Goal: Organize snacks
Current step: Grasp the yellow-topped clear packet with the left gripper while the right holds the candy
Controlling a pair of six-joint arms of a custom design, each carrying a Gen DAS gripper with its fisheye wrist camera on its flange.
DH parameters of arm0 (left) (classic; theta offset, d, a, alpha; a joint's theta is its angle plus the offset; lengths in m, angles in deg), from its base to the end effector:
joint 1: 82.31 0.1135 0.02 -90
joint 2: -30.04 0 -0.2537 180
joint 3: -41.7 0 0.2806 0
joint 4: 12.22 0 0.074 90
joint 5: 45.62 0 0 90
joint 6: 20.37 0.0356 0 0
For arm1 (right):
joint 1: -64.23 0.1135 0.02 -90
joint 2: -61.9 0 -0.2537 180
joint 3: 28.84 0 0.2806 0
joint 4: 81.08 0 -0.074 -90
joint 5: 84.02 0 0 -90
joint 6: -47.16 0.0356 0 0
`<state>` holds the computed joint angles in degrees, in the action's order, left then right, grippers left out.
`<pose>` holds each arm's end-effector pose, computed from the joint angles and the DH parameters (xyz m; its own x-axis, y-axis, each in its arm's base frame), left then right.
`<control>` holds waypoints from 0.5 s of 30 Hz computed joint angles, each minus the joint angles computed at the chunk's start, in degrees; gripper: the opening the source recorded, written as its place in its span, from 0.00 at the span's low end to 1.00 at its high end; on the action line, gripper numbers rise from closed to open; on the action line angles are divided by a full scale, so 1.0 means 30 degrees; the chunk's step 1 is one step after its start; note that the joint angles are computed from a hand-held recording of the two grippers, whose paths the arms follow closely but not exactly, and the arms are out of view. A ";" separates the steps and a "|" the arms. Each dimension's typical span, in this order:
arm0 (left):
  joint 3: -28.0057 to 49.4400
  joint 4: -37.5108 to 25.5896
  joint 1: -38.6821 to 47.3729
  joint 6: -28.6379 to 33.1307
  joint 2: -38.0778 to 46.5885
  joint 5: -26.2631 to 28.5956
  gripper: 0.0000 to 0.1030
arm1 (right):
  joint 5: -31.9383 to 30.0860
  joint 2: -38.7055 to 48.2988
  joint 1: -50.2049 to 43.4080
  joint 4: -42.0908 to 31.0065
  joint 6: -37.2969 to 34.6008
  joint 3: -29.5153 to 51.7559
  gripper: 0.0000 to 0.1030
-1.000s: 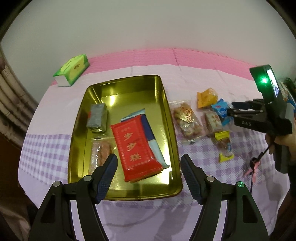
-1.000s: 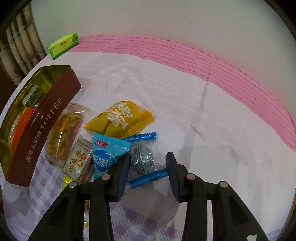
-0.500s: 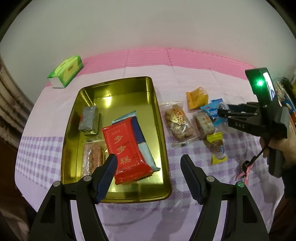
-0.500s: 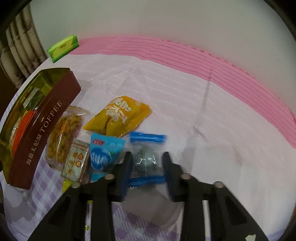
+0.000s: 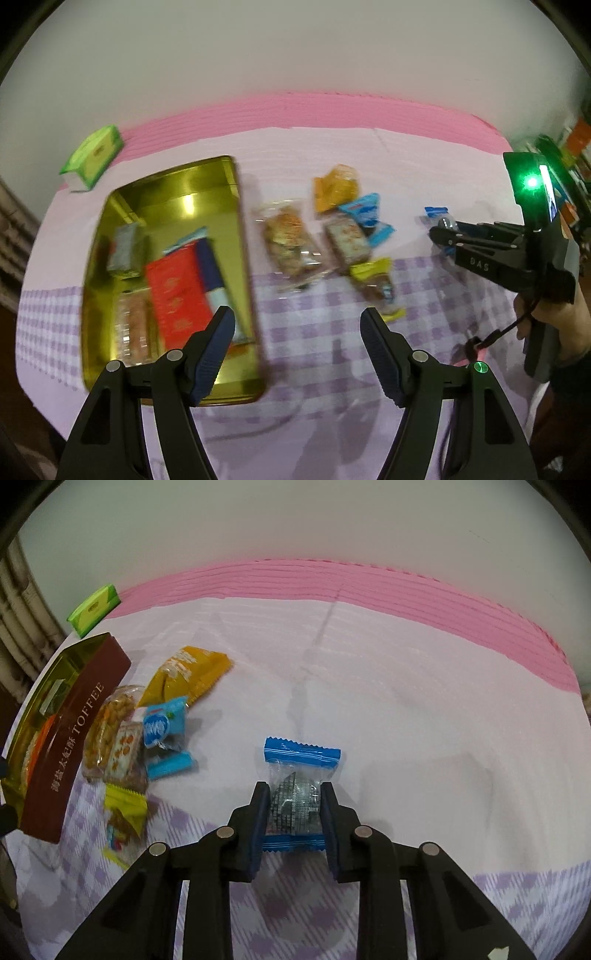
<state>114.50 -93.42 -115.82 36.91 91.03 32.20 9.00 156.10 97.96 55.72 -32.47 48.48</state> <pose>0.1792 -0.1096 0.2910 -0.9148 -0.0280 -0.4029 -0.0199 0.9995 -0.0241 0.3019 0.1993 0.1901 -0.8049 -0.3213 -0.4989 -0.3942 0.9179 0.0449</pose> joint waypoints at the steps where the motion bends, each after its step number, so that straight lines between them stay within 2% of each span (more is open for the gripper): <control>1: 0.0041 0.0335 -0.0115 -0.0072 0.0355 0.0302 0.69 | -0.0011 -0.0343 -0.0100 -0.0045 0.0123 -0.0336 0.24; 11: 0.0406 0.2506 0.0555 -0.0657 0.3535 0.3319 0.69 | 0.0027 -0.3233 -0.1011 -0.1013 0.0850 -0.2877 0.24; 15: 0.0644 0.2994 0.0629 -0.1144 0.4642 0.3788 0.65 | -0.0063 -0.3656 -0.1116 -0.1133 0.1059 -0.3223 0.24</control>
